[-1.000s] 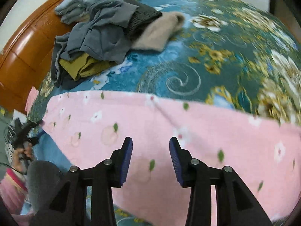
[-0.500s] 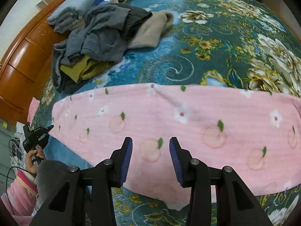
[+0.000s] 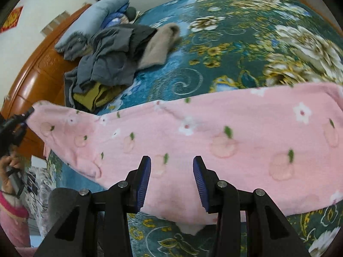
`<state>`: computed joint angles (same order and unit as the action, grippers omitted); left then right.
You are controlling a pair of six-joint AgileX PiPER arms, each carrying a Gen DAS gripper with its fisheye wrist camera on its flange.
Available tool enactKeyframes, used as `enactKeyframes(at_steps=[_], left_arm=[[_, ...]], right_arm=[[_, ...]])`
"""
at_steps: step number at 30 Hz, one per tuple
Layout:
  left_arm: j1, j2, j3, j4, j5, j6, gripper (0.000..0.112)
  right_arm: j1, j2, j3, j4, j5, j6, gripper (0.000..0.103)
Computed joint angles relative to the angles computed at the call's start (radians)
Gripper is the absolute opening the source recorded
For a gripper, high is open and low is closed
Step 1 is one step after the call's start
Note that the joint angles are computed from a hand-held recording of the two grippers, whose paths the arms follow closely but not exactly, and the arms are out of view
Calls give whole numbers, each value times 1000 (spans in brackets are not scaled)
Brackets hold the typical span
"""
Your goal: Fold clothes
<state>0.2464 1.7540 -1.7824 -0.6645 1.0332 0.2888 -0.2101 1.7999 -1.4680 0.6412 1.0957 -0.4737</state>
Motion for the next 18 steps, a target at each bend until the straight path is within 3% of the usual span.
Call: enactKeyframes(at_steps=[4, 9, 13, 18], left_arm=[[-275, 2, 62, 117, -63, -60, 6], [-482, 82, 153, 212, -78, -147, 5], [-526, 107, 200, 228, -85, -186, 6], [-414, 73, 220, 162, -114, -198, 11]], right_arm=[[-83, 14, 37, 43, 5, -52, 42], [-173, 37, 76, 83, 20, -105, 42], [-195, 60, 81, 97, 37, -130, 42], [-158, 108, 36, 175, 82, -145, 42]])
